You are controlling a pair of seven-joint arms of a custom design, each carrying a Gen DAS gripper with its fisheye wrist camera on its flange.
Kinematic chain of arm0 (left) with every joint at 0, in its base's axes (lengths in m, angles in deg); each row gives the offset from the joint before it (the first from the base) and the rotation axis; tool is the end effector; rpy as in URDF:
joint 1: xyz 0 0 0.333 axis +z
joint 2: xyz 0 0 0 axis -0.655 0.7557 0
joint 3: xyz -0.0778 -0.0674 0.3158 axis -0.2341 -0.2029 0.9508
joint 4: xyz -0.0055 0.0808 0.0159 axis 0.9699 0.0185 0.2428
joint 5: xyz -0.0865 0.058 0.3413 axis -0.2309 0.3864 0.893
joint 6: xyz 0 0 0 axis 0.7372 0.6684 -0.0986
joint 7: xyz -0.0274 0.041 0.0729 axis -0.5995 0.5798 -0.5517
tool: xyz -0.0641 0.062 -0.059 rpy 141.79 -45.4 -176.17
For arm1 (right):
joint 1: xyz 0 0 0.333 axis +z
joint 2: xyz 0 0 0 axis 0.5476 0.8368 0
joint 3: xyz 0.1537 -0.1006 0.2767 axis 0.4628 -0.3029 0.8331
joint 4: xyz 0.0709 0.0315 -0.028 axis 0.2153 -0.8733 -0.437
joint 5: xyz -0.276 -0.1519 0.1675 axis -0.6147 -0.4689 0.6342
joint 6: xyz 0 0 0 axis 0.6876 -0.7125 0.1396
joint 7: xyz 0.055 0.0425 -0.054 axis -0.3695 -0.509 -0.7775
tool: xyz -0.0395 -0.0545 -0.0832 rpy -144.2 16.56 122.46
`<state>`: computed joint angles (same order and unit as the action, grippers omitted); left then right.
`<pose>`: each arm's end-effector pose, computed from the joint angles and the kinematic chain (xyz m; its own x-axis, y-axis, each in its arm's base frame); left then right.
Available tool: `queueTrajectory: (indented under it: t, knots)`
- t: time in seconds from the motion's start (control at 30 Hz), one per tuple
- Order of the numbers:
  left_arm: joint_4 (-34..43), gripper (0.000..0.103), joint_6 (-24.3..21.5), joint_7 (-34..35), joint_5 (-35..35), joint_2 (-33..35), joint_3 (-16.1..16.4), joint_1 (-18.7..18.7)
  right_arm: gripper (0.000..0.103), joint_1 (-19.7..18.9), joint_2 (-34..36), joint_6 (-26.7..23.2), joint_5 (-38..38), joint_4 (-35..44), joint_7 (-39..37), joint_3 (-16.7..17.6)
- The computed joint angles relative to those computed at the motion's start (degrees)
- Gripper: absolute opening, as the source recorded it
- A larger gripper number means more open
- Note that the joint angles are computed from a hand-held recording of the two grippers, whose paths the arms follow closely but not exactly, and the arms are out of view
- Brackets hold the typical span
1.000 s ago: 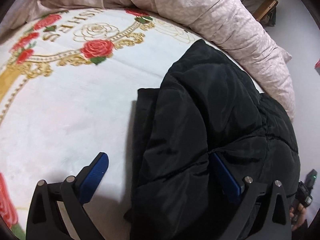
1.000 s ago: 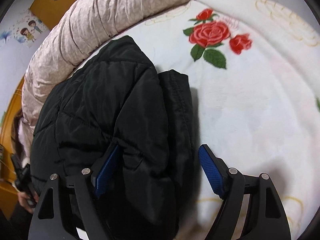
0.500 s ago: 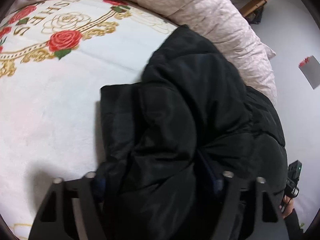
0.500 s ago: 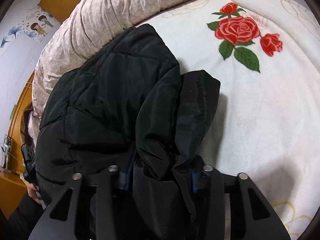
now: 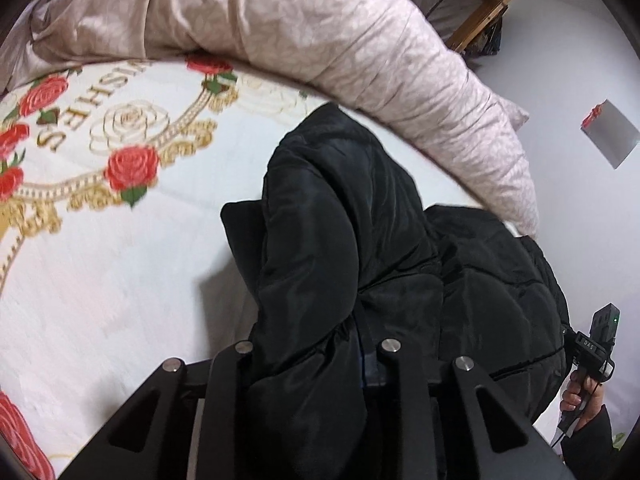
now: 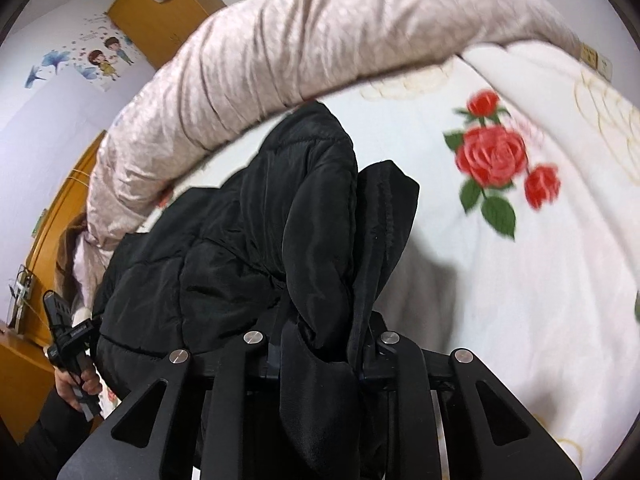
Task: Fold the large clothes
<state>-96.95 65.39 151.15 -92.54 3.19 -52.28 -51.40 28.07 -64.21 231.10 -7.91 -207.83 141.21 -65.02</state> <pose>0.4638 -0.0788 0.5435 -0.1522 -0.8561 0.4940 -0.8463 -0.1453 -0.5126 0.3666 -0.1379 0.5707 -0.1125 -0.8840 -0.4537 -0.7284 0.3839 -0.5674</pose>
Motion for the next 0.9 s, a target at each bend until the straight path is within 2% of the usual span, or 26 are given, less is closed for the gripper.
queueTrajectory:
  t: [0.2,0.33,0.47,0.6,0.73,0.83,0.9]
  knots:
    - [6.10,0.026,0.32,0.04,1.26,3.28,0.37,1.69,0.022,4.26,4.46,3.26,5.80,4.77,-2.84,-0.23]
    - [11.69,0.026,1.31,0.39,2.40,7.33,0.08,3.80,0.022,6.90,10.51,5.15,10.82,10.11,-5.60,-0.02]
    - [17.80,0.026,2.07,-0.62,4.72,13.18,-1.29,7.01,0.023,7.58,17.55,6.15,13.29,15.70,-7.52,1.81]
    - [22.06,0.027,2.98,-5.54,11.51,19.46,-3.52,9.87,0.023,6.13,24.65,6.35,8.93,20.35,-4.65,4.82]
    - [21.22,0.030,4.35,-8.70,16.54,22.43,-5.79,11.80,0.029,4.57,28.38,6.46,4.61,21.21,-0.99,6.40]
    - [19.16,0.037,6.85,-8.84,17.21,22.52,-7.55,13.07,0.038,4.04,28.79,6.58,3.26,20.74,-0.60,7.02]
    - [18.26,0.048,7.47,-10.27,17.77,21.92,-7.92,13.54,0.048,3.55,28.17,6.39,1.62,20.30,1.86,7.08]
